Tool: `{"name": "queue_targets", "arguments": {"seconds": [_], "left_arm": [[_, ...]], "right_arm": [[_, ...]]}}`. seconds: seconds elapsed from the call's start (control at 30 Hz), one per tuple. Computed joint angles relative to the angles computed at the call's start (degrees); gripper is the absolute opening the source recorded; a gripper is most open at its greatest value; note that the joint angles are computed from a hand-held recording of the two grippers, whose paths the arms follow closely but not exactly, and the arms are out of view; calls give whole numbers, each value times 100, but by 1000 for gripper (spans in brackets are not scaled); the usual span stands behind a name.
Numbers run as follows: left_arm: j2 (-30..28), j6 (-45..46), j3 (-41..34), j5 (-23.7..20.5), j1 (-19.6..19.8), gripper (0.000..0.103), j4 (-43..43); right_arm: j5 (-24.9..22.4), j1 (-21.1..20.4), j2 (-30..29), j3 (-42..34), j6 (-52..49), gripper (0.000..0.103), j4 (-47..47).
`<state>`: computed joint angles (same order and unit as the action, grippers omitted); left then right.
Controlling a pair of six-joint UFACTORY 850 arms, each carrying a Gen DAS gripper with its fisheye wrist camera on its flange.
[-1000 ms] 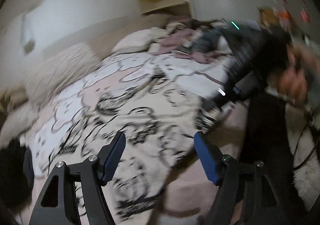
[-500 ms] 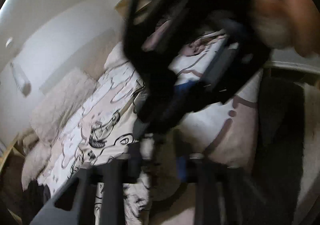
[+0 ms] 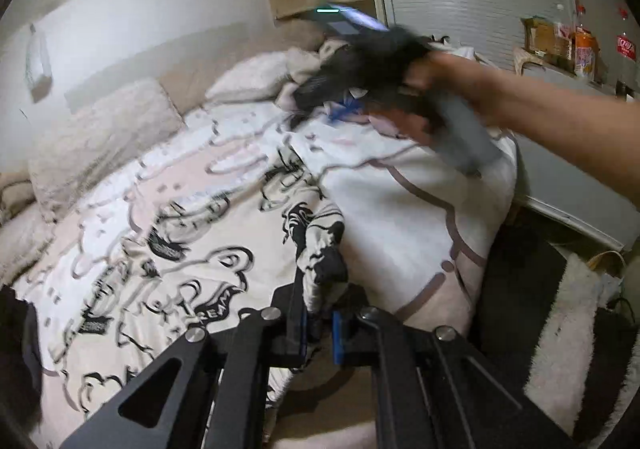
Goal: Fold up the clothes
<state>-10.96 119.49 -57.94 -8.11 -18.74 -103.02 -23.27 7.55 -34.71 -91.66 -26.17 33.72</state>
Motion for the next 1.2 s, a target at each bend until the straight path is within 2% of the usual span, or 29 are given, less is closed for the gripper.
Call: {"name": "queue_targets", "arguments": {"seconds": [0.03, 0.07, 0.13, 0.2, 0.3, 0.4, 0.43, 0.47, 0.5, 0.57, 0.6, 0.7, 0.83, 0.9, 0.93, 1.0, 1.03, 1.07, 1.13, 1.2], "left_arm": [[-39, -600, -2, -36, -3, 9, 600], [-101, -1160, -32, -58, -21, 9, 1199], [-204, -2143, -80, -113, -74, 9, 2323], [-260, -2788, -86, -224, -108, 9, 3059], [-346, -3470, -102, -378, -100, 9, 3716], [-417, -3821, -134, -469, -76, 9, 3953], [-433, -3863, -151, -521, -55, 9, 3942], [-448, -3893, -168, -580, -30, 9, 3918], [-463, -3925, -186, -641, -5, 9, 3895], [-489, -3965, -212, -751, 36, 9, 3855], [-490, -3906, -204, -770, 46, 9, 3801], [-505, -3820, -198, -806, 54, 9, 3733], [-508, -3892, -190, -842, 65, 9, 3727], [-510, -3979, -197, -868, 80, 9, 3764], [-512, -4026, -201, -882, 87, 9, 3785], [-504, -4055, -210, -922, 109, 9, 3742], [-499, -4043, -211, -943, 122, 9, 3701], [-490, -4015, -208, -963, 137, 9, 3648], [-468, -3949, -199, -1006, 168, 9, 3531], [-456, -3957, -209, -1074, 208, 9, 3449]], "right_arm": [[-354, 42, -394, -600, 20, 40, -380], [-614, 107, -709, -1095, 258, 37, -879], [-1133, 230, -1359, -2125, 529, 37, -1645], [-1649, 339, -1846, -2869, 349, 37, -2009], [-2473, 468, -2495, -3854, 16, 37, -2209], [-2962, 631, -3053, -4645, 281, 37, -2960], [-3047, 640, -3097, -4691, 307, 37, -2965], [-3100, 646, -3117, -4692, 328, 37, -2952], [-2952, 639, -2978, -4453, 275, 34, -2885], [-2815, 620, -2760, -4100, 133, 12, -2699], [-2679, 636, -2633, -3891, 160, 6, -2766], [-2214, 704, -2352, -3452, 385, 4, -3181], [-2003, 650, -2539, -3839, 1025, 4, -3592], [-2232, 585, -2876, -4413, 1069, 4, -3324], [-2552, 573, -3120, -4847, 1164, 6, -3174], [-2648, 532, -3206, -4997, 1413, 20, -2899], [-2556, 450, -2994, -4712, 1524, 54, -2678], [-2250, 361, -2658, -4187, 1558, 83, -2389], [-1683, 168, -2049, -3218, 1599, 86, -1820], [-1488, -47, -1646, -2549, 1678, 85, -1371]]}}
